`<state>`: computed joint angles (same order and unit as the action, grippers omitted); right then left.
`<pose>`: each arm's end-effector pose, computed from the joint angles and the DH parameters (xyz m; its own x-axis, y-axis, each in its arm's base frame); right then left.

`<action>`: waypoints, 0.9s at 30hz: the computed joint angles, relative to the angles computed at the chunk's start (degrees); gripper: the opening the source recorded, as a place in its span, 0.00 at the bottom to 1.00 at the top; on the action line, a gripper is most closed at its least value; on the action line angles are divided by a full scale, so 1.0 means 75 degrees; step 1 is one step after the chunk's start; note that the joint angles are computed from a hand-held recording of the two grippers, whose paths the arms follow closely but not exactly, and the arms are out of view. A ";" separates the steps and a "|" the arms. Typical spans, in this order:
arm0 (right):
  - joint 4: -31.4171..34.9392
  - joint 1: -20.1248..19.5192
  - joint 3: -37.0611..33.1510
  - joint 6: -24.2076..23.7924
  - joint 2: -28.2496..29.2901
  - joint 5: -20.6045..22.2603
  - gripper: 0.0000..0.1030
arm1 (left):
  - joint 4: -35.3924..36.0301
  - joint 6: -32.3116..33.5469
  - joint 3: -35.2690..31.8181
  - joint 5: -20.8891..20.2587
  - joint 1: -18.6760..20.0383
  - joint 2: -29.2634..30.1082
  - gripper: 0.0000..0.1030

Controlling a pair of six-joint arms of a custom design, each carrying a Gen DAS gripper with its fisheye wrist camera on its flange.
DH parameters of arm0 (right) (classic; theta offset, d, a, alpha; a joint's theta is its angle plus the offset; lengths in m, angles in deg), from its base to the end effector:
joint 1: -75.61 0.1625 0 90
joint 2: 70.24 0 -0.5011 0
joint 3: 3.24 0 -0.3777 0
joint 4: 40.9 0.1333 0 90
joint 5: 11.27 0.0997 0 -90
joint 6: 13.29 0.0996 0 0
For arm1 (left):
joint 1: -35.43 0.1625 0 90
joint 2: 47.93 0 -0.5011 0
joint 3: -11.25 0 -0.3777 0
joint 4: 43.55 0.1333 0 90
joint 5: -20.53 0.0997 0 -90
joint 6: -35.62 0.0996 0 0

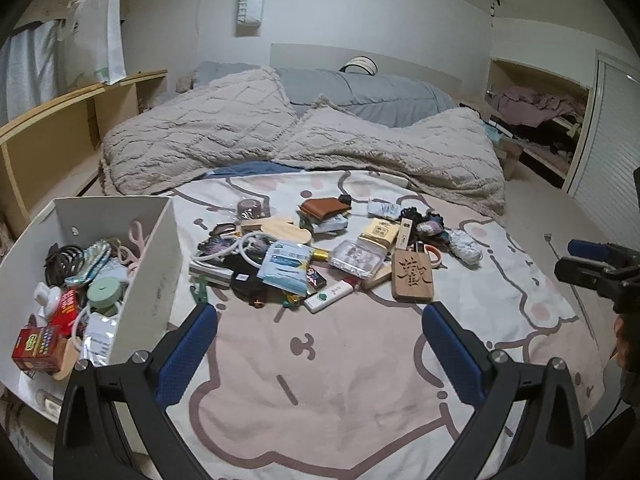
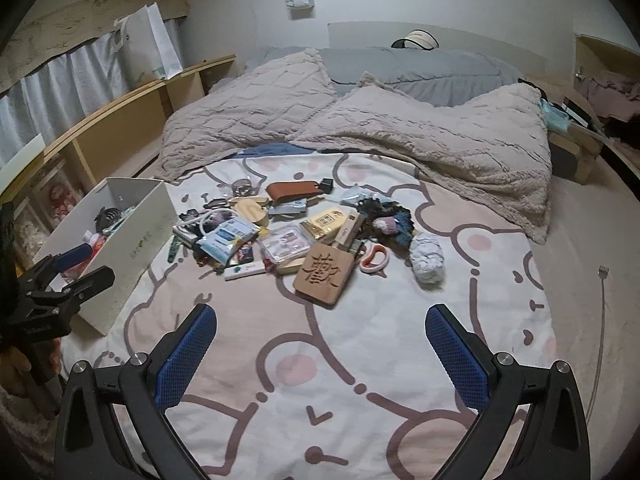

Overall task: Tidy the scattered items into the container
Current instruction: 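Move both open grippers back toward the pile near the carved wooden block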

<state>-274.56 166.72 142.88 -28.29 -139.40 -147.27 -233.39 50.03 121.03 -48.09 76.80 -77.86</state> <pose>0.0687 -0.3652 0.3271 -0.6812 0.5227 0.5125 -0.1905 0.5495 -0.8135 -0.3579 -0.5412 -0.0123 -0.5112 0.7516 -0.4169 0.8595 0.4482 -0.2458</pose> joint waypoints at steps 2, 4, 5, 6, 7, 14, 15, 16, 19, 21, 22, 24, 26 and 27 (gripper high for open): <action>-0.0042 -0.0111 0.0026 0.0003 -0.0008 0.0037 1.00 | 0.0051 0.0038 -0.0054 -0.0008 0.0006 0.0086 1.00; 0.0017 -0.0232 0.0040 0.0027 -0.0047 0.0124 1.00 | 0.0165 0.0074 -0.0148 -0.0057 0.0036 0.0184 1.00; 0.0041 -0.0283 0.0042 0.0034 -0.0054 0.0159 1.00 | 0.0204 0.0085 -0.0187 -0.0079 0.0052 0.0224 1.00; 0.0095 -0.0346 0.0027 0.0040 -0.0058 0.0192 1.00 | 0.0235 0.0099 -0.0226 -0.0103 0.0073 0.0261 1.00; 0.0159 -0.0396 0.0004 0.0044 -0.0057 0.0213 1.00 | 0.0253 0.0115 -0.0260 -0.0128 0.0095 0.0295 1.00; 0.0804 -0.0720 -0.0274 0.0196 -0.0095 0.0505 1.00 | 0.0571 0.0245 -0.0612 -0.0165 0.0235 0.0515 1.00; 0.0899 -0.0741 -0.0325 0.0219 -0.0099 0.0536 1.00 | 0.0608 0.0301 -0.0658 -0.0145 0.0243 0.0544 1.00; 0.1081 -0.0794 -0.0412 0.0258 -0.0117 0.0593 1.00 | 0.0633 0.0364 -0.0703 -0.0129 0.0251 0.0573 1.00; 0.1462 -0.0954 -0.0569 0.0390 -0.0150 0.0791 1.00 | 0.0642 0.0497 -0.0849 -0.0088 0.0276 0.0671 1.00; 0.1617 -0.1044 -0.0650 0.0424 -0.0153 0.0860 1.00 | 0.0689 0.0515 -0.0957 -0.0128 0.0301 0.0729 1.00; 0.1638 -0.1087 -0.0713 0.0351 -0.0116 0.0849 1.00 | 0.0726 0.0510 -0.1021 -0.0155 0.0316 0.0763 1.00; 0.1580 -0.1116 -0.0824 0.0131 -0.0017 0.0758 1.00 | 0.0801 0.0494 -0.1140 -0.0209 0.0343 0.0831 1.00; 0.1619 -0.1166 -0.0918 -0.0048 0.0026 0.0766 1.00 | 0.0894 0.0506 -0.1255 -0.0224 0.0355 0.0901 1.00; 0.1689 -0.1202 -0.0951 -0.0119 0.0022 0.0805 1.00 | 0.0903 0.0545 -0.1292 -0.0226 0.0358 0.0935 1.00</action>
